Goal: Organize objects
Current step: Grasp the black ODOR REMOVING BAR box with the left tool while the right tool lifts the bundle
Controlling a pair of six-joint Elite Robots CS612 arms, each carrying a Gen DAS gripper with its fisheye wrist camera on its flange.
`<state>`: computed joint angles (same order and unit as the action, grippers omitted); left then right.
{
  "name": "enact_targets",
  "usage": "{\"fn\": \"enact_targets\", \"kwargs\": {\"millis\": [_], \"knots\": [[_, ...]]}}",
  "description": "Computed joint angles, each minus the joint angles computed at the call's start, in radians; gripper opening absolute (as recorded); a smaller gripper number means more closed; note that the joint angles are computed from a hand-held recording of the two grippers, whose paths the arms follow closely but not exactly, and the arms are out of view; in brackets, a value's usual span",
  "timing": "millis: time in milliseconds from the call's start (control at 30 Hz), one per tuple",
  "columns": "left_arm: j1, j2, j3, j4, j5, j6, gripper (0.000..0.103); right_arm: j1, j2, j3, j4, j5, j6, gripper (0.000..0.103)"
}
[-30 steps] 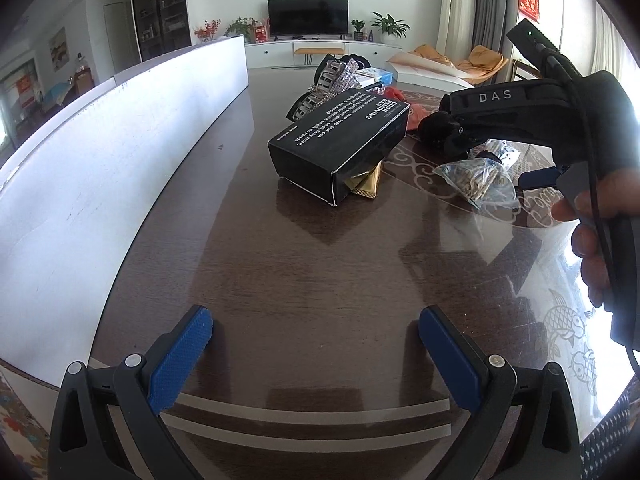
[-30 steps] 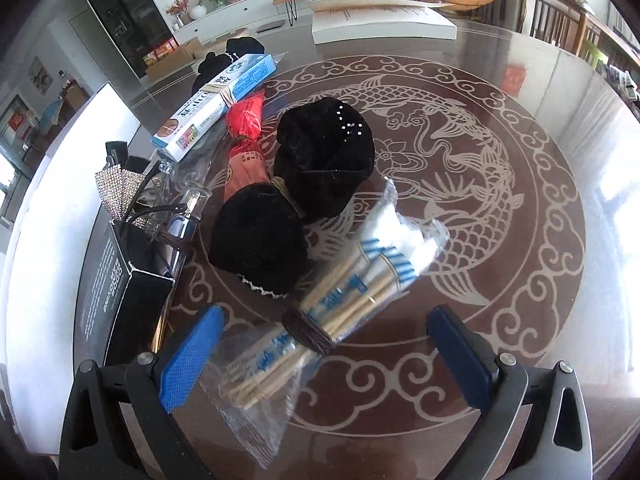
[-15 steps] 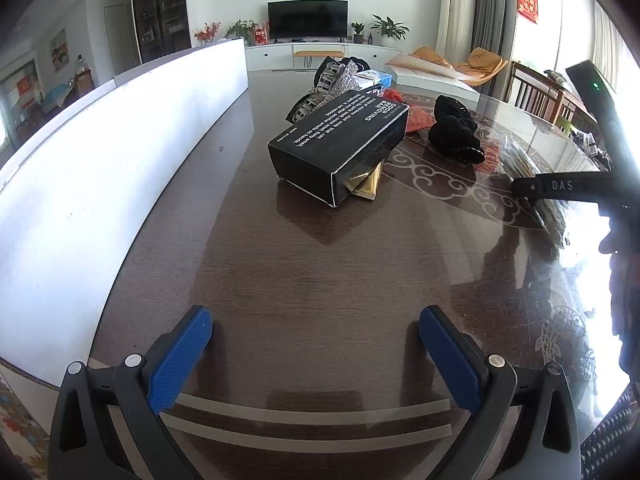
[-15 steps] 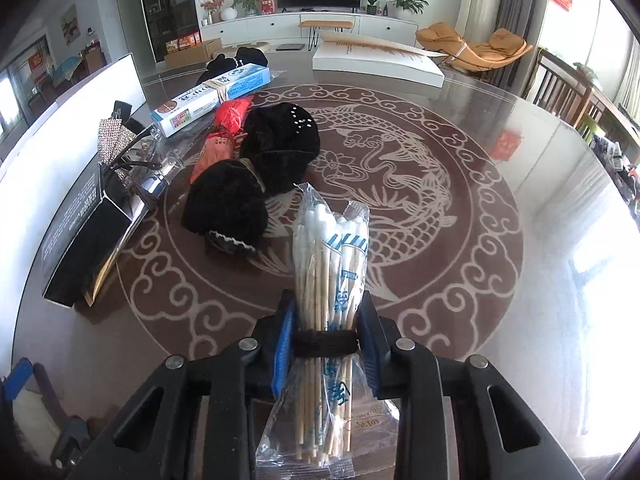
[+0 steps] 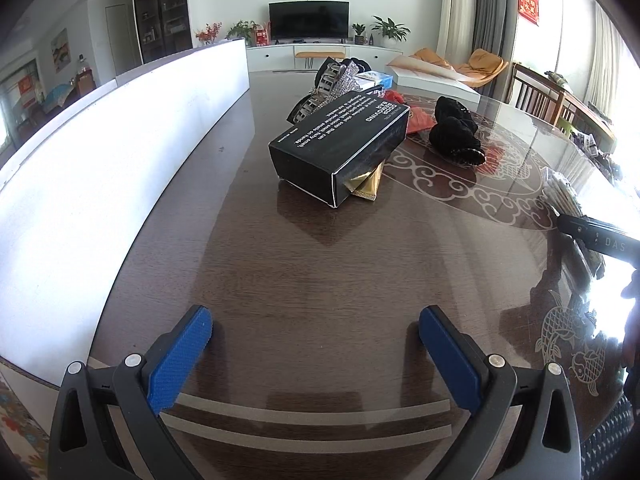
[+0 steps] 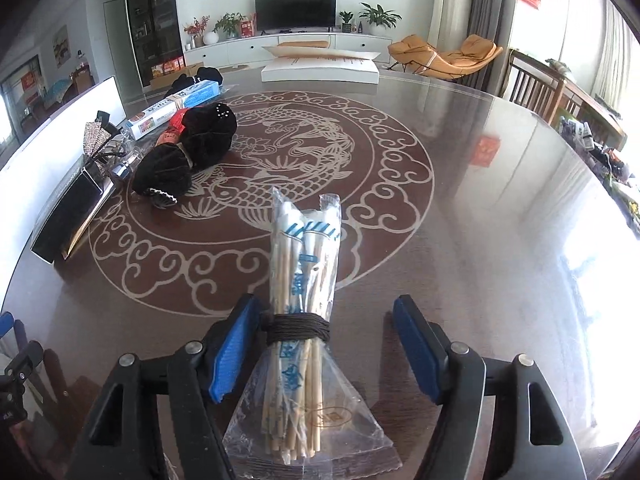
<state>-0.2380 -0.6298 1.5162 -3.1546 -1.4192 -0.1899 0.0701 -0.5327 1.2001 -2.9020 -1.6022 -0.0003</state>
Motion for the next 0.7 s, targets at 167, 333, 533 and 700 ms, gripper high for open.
{"fn": "enact_targets", "kwargs": {"millis": [167, 333, 533, 700], "knots": [[0.0, 0.0, 0.0, -0.001, 0.0, 0.0, 0.103, -0.001, 0.0, 0.002, 0.005, 0.009, 0.004, 0.076], [0.008, -0.006, 0.005, 0.011, -0.036, 0.035, 0.103, 0.003, 0.002, -0.004, 0.009, -0.004, -0.001, 0.08], [0.034, -0.012, -0.009, -0.058, -0.094, 0.129, 0.103, 0.005, 0.001, -0.002, 0.008, -0.008, -0.013, 0.084], [0.056, 0.023, -0.178, 0.115, -0.219, 0.247, 0.103, 0.001, 0.001, -0.002, 0.012, 0.015, -0.009, 0.084]]}}
